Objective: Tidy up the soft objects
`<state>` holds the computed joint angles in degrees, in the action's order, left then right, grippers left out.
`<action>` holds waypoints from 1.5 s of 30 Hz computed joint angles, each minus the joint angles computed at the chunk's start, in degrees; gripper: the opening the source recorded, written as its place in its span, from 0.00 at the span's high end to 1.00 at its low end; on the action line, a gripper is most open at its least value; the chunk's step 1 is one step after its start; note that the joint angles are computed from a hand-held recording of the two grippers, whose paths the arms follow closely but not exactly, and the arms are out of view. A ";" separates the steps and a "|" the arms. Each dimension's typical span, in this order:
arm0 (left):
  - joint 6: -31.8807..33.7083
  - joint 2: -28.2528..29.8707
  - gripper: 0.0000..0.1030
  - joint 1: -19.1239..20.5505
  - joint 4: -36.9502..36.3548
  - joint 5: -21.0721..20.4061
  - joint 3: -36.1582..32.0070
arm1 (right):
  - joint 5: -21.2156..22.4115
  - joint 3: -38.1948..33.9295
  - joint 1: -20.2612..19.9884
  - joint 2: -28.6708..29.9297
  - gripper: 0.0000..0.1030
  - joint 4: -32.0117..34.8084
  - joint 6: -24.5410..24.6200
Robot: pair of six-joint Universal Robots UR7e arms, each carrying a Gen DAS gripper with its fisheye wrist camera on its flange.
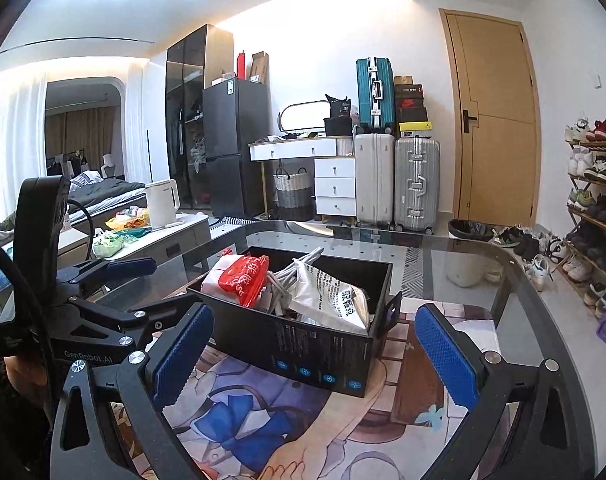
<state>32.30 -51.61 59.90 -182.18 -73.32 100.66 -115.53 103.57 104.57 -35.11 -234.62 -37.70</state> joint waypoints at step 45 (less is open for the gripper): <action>0.29 -0.40 0.00 0.39 -1.56 -0.83 0.70 | 0.11 -0.09 0.13 1.07 0.01 -2.16 -1.13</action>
<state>32.59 -52.01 60.29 -183.73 -74.16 101.36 -115.42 103.48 104.70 -34.04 -236.78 -38.83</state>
